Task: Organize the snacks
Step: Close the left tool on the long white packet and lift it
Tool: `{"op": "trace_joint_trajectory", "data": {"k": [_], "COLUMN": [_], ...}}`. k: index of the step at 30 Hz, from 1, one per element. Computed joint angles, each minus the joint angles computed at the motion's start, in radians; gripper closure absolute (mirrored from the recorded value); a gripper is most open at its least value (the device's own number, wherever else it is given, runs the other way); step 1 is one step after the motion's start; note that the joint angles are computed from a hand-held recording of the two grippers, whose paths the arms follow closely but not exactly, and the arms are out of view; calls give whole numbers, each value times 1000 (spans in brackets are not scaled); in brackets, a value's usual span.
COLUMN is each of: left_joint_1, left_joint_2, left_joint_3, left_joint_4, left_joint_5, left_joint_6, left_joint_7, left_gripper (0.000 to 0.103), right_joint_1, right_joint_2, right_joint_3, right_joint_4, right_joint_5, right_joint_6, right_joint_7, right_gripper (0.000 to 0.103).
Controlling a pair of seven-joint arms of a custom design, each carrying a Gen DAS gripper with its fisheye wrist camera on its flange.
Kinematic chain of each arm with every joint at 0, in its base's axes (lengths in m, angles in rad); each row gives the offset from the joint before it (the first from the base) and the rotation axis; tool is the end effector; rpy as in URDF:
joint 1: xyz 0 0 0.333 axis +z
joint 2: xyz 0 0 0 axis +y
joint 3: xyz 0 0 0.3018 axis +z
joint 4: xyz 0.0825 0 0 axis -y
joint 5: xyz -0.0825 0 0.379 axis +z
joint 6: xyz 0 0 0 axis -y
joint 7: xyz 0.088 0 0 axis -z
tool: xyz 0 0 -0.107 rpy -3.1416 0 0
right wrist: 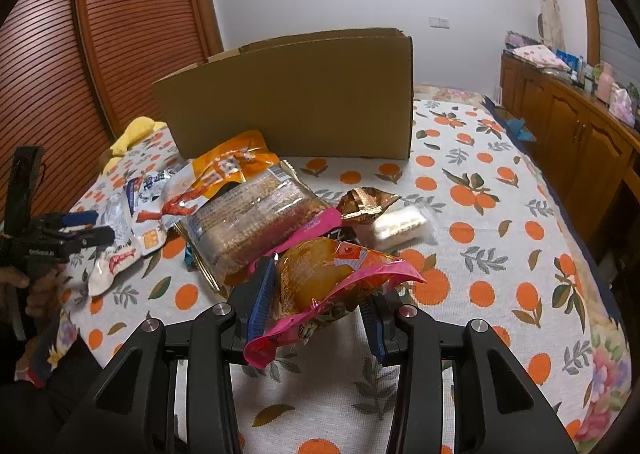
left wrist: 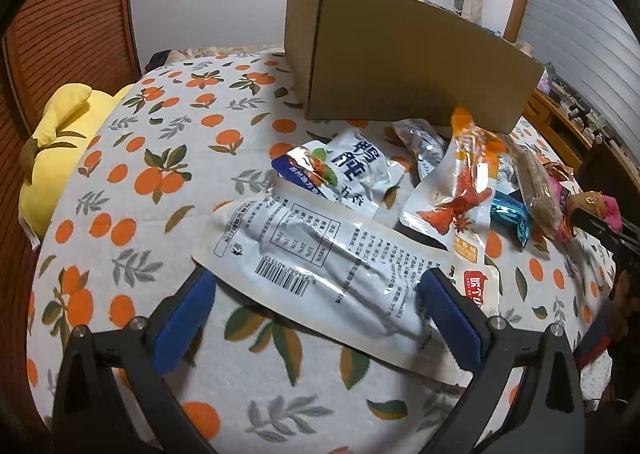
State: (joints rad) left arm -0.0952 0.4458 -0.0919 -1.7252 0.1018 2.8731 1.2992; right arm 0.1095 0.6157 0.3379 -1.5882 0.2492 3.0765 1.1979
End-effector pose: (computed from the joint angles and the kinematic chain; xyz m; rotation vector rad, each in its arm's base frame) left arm 0.6883 -0.1271 0.4000 -1.8807 1.8440 -0.8035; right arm 0.6887 0.2491 0.3856 -1.9046 1.2256 -0.4785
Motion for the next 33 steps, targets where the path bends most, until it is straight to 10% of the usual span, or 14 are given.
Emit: {"op": "trace_joint_trajectory", "data": {"k": [6, 17, 25, 33], "left_joint_1": [2, 25, 12, -27], "left_joint_2": [8, 5, 10, 78], "left_joint_3": [-1, -38, -27, 9], "left_joint_4": [13, 10, 22, 161], "left_joint_5": [2, -65, -72, -28], "left_joint_6": [-1, 20, 21, -111], "left_joint_7": [4, 47, 11, -61], "left_gripper": [8, 53, 56, 29], "right_joint_1": [6, 7, 2, 1], "right_joint_2": [0, 0, -3, -4], "right_joint_3": [-7, -10, -6, -6], "right_joint_4": [3, 2, -6, -7], "right_joint_5": [2, 2, 3, 3], "right_joint_6": [-3, -5, -1, 0], "right_joint_7": [7, 13, 11, 11], "right_gripper": [62, 62, 62, 62]}}
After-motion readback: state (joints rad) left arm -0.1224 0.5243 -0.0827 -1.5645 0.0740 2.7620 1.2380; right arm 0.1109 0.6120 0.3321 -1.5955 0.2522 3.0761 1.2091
